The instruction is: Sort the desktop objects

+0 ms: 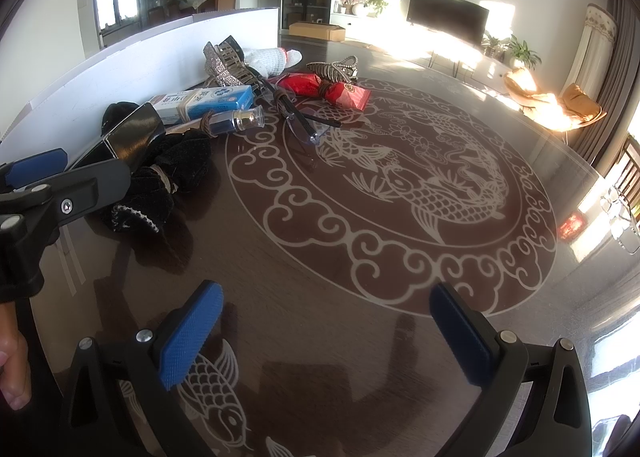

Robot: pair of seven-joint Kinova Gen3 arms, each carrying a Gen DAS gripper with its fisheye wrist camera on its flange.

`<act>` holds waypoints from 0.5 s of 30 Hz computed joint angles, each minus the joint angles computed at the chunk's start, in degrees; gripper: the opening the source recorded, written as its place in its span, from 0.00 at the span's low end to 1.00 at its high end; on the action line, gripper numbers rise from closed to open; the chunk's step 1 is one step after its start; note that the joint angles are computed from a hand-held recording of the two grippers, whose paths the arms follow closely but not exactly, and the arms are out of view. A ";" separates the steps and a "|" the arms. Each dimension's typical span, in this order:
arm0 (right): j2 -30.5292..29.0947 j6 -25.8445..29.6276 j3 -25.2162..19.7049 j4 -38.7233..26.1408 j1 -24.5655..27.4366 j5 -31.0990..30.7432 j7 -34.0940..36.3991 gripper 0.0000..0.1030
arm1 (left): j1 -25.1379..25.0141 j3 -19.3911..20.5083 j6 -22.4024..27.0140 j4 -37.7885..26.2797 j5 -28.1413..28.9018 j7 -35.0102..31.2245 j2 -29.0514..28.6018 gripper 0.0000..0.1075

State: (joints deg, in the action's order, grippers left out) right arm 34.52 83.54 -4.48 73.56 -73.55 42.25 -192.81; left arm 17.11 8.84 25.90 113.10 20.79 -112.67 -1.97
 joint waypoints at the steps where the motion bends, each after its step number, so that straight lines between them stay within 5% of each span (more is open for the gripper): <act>1: 0.00 0.00 -0.01 0.00 0.00 0.00 0.00 1.00 | 0.01 -0.01 0.00 0.00 0.00 0.00 0.00 0.96; 15: -0.02 0.00 -0.03 -0.04 0.05 -0.02 0.08 1.00 | 0.46 0.20 -0.38 0.32 -0.86 0.88 -0.20 0.96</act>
